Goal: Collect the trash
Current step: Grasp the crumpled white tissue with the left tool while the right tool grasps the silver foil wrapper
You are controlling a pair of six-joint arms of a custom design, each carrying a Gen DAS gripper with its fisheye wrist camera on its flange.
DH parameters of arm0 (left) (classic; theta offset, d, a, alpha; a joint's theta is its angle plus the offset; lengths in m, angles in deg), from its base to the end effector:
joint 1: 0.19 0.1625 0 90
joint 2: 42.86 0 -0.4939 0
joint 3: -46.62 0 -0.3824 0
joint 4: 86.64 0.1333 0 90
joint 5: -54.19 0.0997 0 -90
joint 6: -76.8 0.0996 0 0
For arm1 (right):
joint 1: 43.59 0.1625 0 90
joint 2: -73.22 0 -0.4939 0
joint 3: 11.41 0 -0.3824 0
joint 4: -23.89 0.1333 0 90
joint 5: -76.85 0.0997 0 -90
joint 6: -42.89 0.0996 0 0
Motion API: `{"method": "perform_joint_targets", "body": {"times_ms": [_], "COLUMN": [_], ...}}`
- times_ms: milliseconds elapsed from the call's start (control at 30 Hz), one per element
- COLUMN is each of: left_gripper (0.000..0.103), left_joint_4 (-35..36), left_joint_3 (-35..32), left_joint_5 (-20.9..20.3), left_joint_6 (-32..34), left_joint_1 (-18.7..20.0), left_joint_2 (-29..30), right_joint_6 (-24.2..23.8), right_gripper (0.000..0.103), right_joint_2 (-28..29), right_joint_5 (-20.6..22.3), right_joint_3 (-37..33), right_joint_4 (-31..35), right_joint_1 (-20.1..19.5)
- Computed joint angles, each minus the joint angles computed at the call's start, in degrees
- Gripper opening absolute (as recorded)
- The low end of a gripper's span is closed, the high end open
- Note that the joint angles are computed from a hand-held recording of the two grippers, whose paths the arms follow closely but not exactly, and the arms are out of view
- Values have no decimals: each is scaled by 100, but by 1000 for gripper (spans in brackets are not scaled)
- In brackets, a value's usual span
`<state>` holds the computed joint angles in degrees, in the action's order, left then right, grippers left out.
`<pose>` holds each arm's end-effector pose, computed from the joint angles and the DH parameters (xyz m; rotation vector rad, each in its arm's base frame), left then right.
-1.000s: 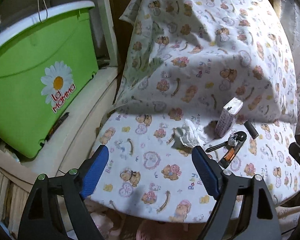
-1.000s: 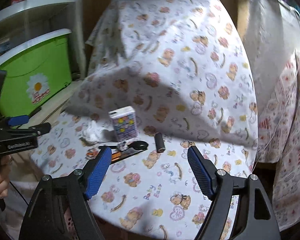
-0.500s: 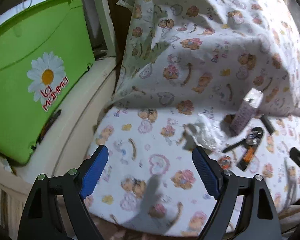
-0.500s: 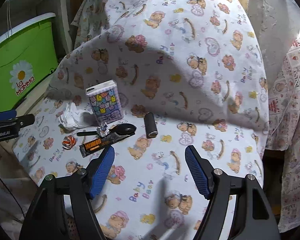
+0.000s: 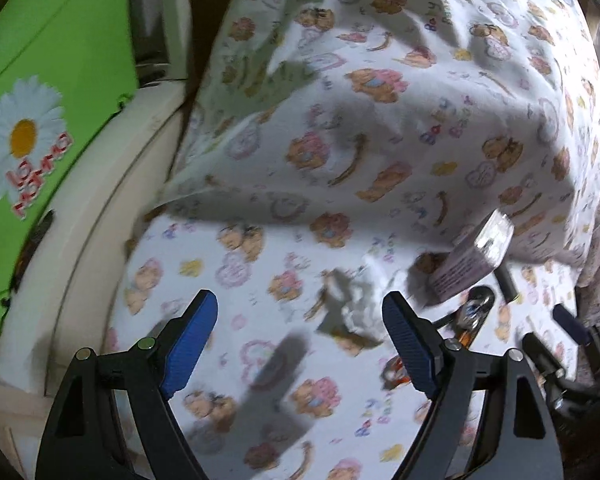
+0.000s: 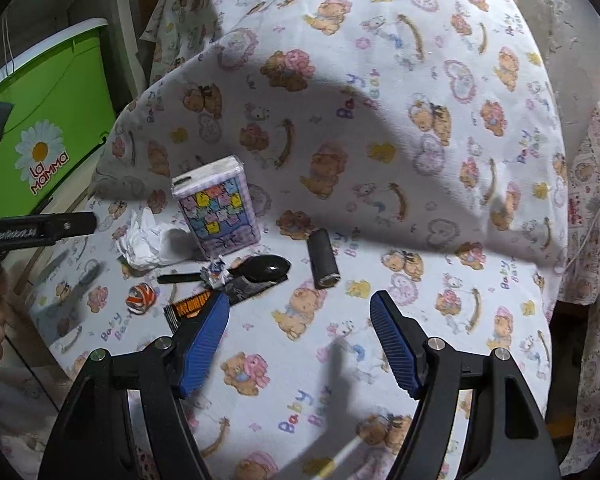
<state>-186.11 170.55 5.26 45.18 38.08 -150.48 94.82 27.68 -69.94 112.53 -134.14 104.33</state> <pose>-0.1184 -0.3465 0.4394 0.4882 2.4352 -0.5076 0.4596 -0.2291 0.0688 0.2312 -2.2744 0.8911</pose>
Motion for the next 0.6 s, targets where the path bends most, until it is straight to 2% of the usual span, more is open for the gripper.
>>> {"method": "perform_joint_targets", "body": {"times_ms": [100,200,333,467,500,533,567,600], "left_gripper": [81,74,58,51,44,28,18,4], "left_joint_4": [-281,-241,-330,-441,-443,-462,-500,-489], "left_joint_3": [31,39,-57,-72,-59,-45,-49,-91], "left_joint_5": [-25,27,-406,-743,-749,-771,-906,-1123], "left_joint_6": [291,283,305,244,245,280,369,418], "left_joint_1": [0,-11,254,453,461,470,509,583], "left_joint_2": [183,337,511,602,616,626,647,669], "right_joint_6": [-289,-650,-985,-1028,-1038,-1042,-1037,-1072], "right_gripper": [74,65,59,53,53,53,52,51], "right_joint_2": [87,191,333,427,435,448,450,456], "right_joint_5": [74,265,451,519,522,521,522,545], "right_joint_3": [-54,-130,-218,-230,-231,-233,-227,-206], "right_joint_4": [-200,-397,-596,-718,-751,-791,-818,-923], "right_joint_1": [-86,-173,-246,-265,-264,-264,-258,-268]}}
